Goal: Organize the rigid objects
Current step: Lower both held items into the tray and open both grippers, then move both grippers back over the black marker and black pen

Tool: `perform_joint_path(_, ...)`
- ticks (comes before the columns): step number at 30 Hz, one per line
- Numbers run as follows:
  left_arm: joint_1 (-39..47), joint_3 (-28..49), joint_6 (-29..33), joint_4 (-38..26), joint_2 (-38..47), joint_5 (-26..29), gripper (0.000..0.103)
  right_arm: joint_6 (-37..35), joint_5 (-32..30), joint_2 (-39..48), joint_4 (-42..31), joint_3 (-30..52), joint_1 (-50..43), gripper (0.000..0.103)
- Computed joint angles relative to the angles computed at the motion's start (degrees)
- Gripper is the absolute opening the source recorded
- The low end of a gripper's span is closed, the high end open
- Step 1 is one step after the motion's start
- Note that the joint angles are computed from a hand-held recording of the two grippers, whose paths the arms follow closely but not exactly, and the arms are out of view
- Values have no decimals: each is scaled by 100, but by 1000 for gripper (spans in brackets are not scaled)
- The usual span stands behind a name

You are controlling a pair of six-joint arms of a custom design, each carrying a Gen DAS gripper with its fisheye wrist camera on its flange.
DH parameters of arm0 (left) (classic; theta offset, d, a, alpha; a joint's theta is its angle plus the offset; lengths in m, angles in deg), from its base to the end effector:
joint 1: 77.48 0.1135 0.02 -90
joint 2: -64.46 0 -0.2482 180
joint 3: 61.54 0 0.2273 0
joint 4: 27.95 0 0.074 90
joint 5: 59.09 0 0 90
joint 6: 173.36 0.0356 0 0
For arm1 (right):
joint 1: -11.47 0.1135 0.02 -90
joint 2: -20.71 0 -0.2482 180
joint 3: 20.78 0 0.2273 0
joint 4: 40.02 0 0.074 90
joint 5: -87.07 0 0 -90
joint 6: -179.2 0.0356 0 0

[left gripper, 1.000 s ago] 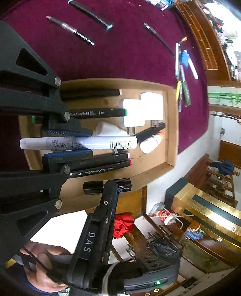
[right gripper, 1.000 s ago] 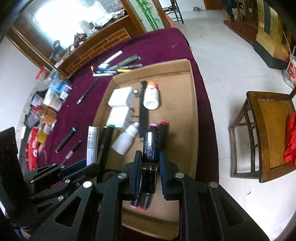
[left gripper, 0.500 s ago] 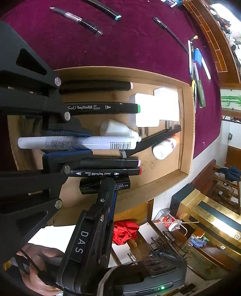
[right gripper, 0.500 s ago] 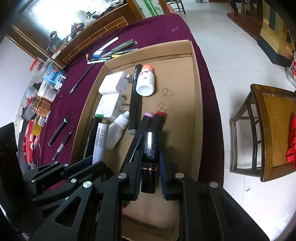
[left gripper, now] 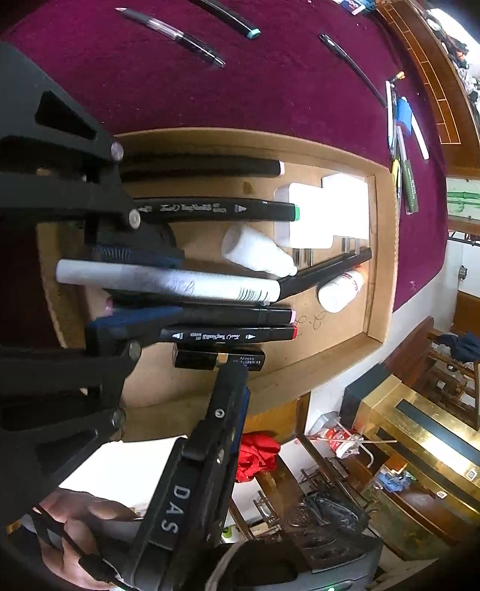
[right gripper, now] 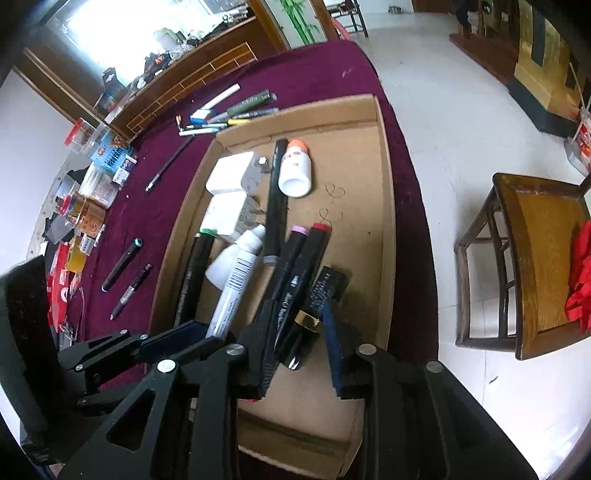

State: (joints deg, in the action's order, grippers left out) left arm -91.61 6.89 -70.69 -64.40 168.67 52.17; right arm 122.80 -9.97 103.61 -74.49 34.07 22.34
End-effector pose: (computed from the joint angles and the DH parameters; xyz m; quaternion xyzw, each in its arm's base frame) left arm 0.2859 -0.0853 0.1191 0.2528 0.9380 -0.1842 0.1495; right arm 0.2352 0.0496 0.1559 0.1768 0.9534 0.1449 0.1969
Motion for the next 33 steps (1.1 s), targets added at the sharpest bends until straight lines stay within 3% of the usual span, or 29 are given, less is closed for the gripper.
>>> perform_joint_path(8, 877, -347, 535, -513, -942, 538, 27, 549, 198, -261, -70, 276, 700, 23)
perform_joint_path(16, 3026, -363, 1919, -1454, -1553, 1018, 27, 1010, 286, 1017, 211, 1495, 2018, 23)
perform_joint_path(26, 5897, 321, 3569, -2273, -1030, 1206, 27, 987, -14, 3655, -265, 4442, 3188, 23)
perform_joint_path(30, 6752, 667, 4078, -2467, -803, 1257, 27, 803, -38, 4609, -881, 5853, 3370, 23)
perform_joint_path(33, 7244, 937, 4265, -2505, -549, 1282, 27, 491, 38, 5597, -1811, 7553, 3435, 23)
